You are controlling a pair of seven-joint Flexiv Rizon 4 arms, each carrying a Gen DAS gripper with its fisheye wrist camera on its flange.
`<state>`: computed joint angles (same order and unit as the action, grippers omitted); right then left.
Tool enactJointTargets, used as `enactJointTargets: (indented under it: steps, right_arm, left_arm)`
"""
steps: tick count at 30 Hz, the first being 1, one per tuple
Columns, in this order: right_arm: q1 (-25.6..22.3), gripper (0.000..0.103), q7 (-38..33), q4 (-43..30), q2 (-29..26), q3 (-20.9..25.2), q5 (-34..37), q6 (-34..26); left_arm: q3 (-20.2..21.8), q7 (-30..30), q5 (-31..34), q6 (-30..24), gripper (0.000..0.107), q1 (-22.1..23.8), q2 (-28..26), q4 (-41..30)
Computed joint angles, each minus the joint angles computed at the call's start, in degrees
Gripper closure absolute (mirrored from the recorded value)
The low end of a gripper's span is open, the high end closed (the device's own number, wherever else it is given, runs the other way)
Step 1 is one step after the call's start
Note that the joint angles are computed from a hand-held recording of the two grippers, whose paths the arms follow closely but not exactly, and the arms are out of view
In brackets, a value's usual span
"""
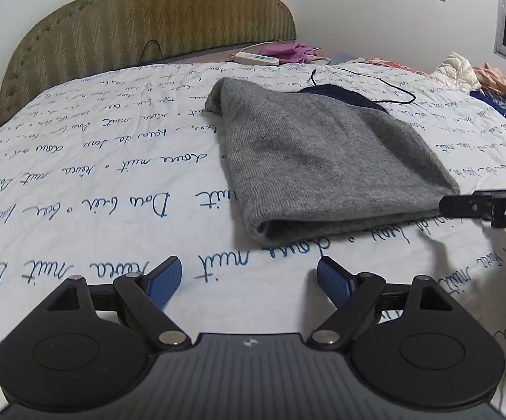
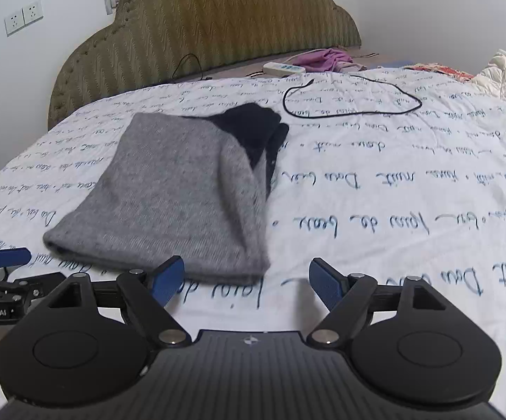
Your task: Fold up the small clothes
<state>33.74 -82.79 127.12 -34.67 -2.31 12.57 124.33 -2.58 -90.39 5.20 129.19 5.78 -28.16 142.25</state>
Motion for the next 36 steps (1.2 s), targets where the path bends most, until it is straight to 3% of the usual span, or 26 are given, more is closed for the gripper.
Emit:
enactJointTargets:
  steps: [4, 16, 25, 30, 36]
  right_arm:
    - [-1.8, 0.019, 1.5, 1.4, 0.1, 2.4, -1.1, 1.0]
    - [-0.4, 0.012, 2.4, 4.3, 0.8, 3.8, -0.3, 3.5]
    - [2.4, 0.006, 1.2, 5.3, 0.8, 3.1, 2.5, 4.7]
    - [7.3, 0.004, -2.0, 5.2, 0.3, 0.1, 7.2, 4.7]
    - [9.9, 0.003, -4.7, 4.9, -0.4, -1.0, 10.3, 4.9]
  left_arm:
    - [0.9, 0.0, -2.0, 0.9, 0.017, -2.0, 0.3, 1.1]
    - [2.7, -0.4, -7.9, 2.4, 0.015, -6.6, 0.7, 3.3]
    - [3.7, -0.4, -13.1, 3.8, 0.009, -10.7, 0.4, 4.5]
    - [4.1, 0.0, -15.6, 4.6, 0.006, -12.3, 0.1, 4.9]
    - [4.6, 1.0, -18.6, 5.8, 0.005, -14.4, -0.6, 5.2]
